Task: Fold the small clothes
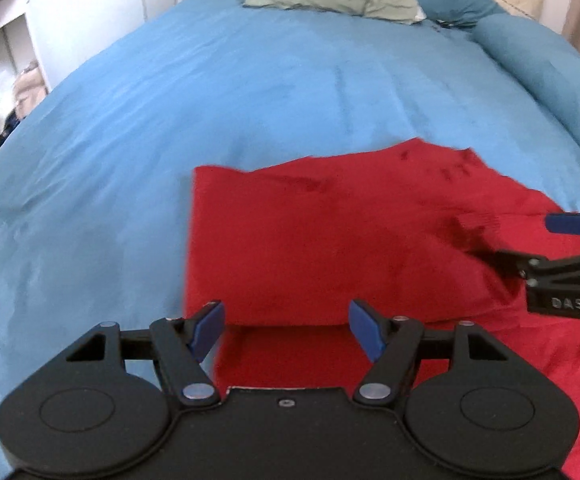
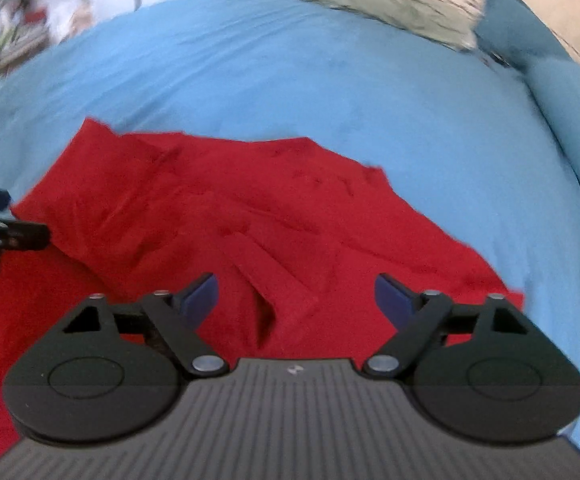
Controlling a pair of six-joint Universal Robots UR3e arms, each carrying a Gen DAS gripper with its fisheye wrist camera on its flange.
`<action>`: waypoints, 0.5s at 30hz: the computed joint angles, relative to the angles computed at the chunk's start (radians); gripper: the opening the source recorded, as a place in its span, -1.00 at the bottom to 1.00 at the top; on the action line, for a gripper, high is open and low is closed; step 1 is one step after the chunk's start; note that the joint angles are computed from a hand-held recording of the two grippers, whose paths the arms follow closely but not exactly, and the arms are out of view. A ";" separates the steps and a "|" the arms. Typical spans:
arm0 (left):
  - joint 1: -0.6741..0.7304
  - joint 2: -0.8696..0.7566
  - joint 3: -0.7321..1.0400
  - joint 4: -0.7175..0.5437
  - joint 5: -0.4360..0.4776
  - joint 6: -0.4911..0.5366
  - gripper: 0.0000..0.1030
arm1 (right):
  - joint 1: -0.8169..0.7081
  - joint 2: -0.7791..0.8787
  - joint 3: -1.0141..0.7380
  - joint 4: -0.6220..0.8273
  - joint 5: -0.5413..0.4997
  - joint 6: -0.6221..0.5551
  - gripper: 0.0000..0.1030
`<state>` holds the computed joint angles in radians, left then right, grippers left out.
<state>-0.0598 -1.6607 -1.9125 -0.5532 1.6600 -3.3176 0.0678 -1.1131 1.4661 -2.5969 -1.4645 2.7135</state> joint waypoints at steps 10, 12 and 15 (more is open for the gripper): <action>0.089 0.014 0.008 -0.012 -0.045 0.007 0.42 | 0.046 0.168 -0.171 0.052 -0.071 0.044 -0.40; 0.098 0.009 0.009 -0.010 -0.053 0.006 0.42 | 0.026 0.142 -0.137 0.016 -0.061 0.075 -0.48; 0.098 0.011 0.014 -0.027 -0.050 0.009 0.42 | -0.017 0.063 -0.030 -0.039 -0.070 0.149 -0.48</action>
<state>0.0387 -1.6498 -1.8990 -0.5807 1.6104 -3.3085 0.0506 -1.0497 1.4362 -2.6356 -1.5345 2.8622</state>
